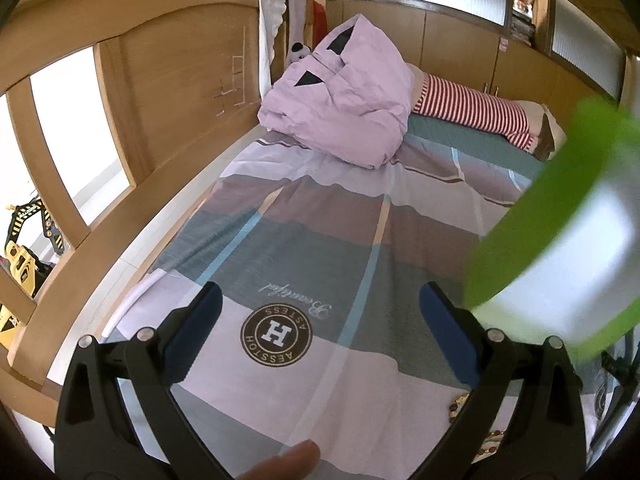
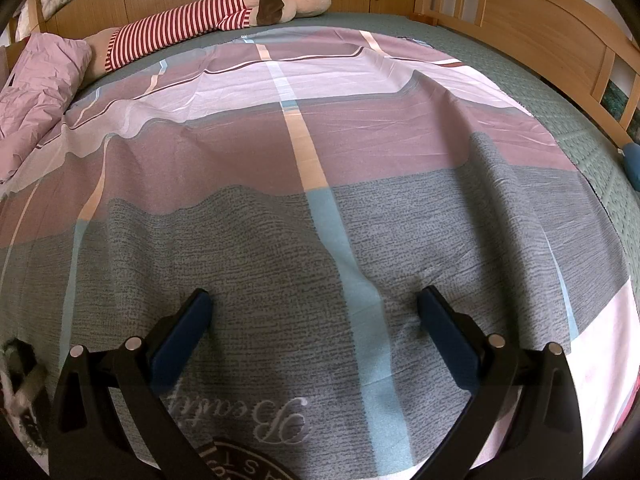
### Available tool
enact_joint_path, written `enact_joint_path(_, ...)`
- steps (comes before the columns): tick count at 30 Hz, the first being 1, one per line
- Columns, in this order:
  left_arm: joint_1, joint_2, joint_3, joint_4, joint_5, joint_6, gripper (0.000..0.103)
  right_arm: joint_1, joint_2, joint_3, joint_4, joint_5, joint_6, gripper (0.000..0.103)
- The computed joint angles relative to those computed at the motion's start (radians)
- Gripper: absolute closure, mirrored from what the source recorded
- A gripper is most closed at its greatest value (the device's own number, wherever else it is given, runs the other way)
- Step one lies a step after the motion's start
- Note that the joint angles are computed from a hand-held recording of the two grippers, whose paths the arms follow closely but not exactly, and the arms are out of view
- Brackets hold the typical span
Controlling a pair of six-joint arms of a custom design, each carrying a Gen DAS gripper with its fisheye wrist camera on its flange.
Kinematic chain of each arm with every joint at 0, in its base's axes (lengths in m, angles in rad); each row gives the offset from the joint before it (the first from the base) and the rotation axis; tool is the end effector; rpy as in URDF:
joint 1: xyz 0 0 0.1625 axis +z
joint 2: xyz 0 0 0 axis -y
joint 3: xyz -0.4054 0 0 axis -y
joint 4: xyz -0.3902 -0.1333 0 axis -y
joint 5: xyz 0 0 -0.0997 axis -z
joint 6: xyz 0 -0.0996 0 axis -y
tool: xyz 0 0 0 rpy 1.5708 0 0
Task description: Organize jewelry
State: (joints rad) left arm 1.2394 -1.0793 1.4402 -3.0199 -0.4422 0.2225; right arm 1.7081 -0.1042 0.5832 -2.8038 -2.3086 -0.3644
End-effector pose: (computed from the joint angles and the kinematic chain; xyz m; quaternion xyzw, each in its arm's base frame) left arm 0.0028 -0.6782 0.4507 -0.0686 0.7711 -0.4617 0.4331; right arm 0.1851 -0.8553 0.0394 0.0867 -0.8730 0.3032 0.3720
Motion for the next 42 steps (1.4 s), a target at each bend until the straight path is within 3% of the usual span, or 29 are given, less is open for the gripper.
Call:
enact_joint_path(10,0.003,0.020,-0.009,0.041,0.001,0.001,0.003,0.000,-0.001,0.002,-0.002,0.000,0.000,0.001)
enact_joint_path(16,0.002,0.012,0.023,0.239,-0.092,-0.101,0.003,0.000,0.000,0.000,-0.003,-0.002,-0.002,0.001)
enact_joint_path(22,-0.014,0.053,0.054,0.276,-0.092,-0.065,0.003,0.001,0.000,0.002,-0.004,-0.002,-0.001,0.001)
enact_joint_path(27,-0.016,0.020,0.081,0.440,-0.220,-0.188,0.003,0.001,0.000,0.002,-0.005,-0.002,-0.001,0.001)
enact_joint_path(37,-0.058,0.045,0.140,0.374,-0.207,-0.123,0.003,-0.006,-0.021,0.030,0.000,0.029,0.019,0.001)
enact_joint_path(42,-0.056,0.062,0.141,0.340,-0.192,-0.085,0.003,0.001,0.000,0.003,-0.005,-0.001,-0.004,0.001)
